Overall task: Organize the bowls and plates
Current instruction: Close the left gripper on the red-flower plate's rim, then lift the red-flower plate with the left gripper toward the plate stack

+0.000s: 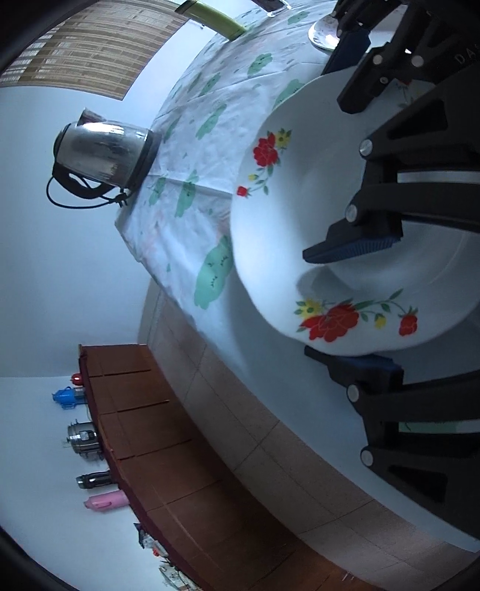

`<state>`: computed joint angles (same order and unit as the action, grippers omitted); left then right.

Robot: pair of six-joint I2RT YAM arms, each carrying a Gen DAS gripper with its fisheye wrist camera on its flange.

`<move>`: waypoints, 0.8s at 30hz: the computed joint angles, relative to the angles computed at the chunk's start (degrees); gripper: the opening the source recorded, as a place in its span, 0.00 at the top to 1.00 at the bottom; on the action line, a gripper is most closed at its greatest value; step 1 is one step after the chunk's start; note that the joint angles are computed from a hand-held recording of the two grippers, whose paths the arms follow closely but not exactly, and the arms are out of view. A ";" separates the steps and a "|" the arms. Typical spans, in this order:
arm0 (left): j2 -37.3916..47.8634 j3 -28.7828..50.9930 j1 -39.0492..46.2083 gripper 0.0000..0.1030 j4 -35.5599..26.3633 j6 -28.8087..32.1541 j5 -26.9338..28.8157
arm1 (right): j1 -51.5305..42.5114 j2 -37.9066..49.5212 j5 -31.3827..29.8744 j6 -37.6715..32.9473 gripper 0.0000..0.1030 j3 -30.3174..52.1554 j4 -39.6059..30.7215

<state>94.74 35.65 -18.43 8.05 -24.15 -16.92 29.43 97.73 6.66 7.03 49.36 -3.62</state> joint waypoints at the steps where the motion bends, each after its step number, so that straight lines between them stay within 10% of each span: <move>1: -0.15 -0.19 -0.03 0.59 0.30 0.09 0.09 | 0.02 -0.56 0.03 0.15 0.70 -0.51 0.34; 24: -4.38 -4.01 -2.94 0.57 7.28 2.87 0.65 | 0.38 -12.78 3.08 -0.18 0.70 -11.94 6.84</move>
<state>90.36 31.64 -21.37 15.32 -21.27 -16.28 29.81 84.95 9.74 6.85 37.43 3.23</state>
